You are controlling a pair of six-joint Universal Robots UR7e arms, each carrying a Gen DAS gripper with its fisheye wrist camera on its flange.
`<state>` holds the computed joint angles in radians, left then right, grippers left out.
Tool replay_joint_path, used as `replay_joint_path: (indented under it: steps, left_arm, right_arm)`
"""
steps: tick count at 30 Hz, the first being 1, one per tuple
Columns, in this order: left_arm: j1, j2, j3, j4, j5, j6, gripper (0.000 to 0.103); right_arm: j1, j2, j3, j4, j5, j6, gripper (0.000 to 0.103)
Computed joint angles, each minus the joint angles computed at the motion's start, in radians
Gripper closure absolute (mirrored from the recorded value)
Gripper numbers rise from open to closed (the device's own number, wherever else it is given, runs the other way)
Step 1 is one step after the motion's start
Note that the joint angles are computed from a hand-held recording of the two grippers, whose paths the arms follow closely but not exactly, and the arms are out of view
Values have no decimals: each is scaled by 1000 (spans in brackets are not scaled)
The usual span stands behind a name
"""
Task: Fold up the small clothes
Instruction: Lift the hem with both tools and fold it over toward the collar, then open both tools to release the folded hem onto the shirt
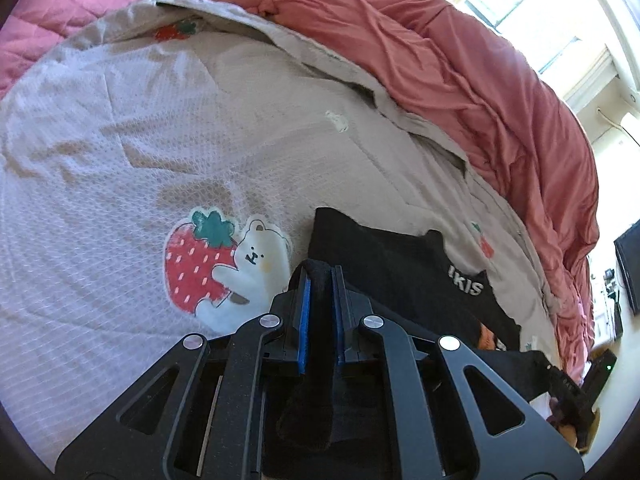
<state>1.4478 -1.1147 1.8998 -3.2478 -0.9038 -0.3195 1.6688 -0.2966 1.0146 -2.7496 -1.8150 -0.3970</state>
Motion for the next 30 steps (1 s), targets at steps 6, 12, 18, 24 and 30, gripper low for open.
replay_joint_path:
  steps: [6,12,18,24,30]
  left_arm:
    - [30,5,10,-51,-34,59,80]
    - [13,-39,65,-115,-24,71,74]
    - [-53,-74,127,-135,22,134,63]
    - [-96,-73,154,-74,-38,234,56]
    - [-101,-72,175,103,-162,271,55]
  right_arm:
    - [-3,-20,34,-7,3,-10,76]
    - [27,-81,180,-256,-66,-140,37]
    - [58,-185,395,-293,40,-234,37]
    - [116,-152,468,-277,-17,-432,38]
    - [129,-96,413,-143,-62,-364,46]
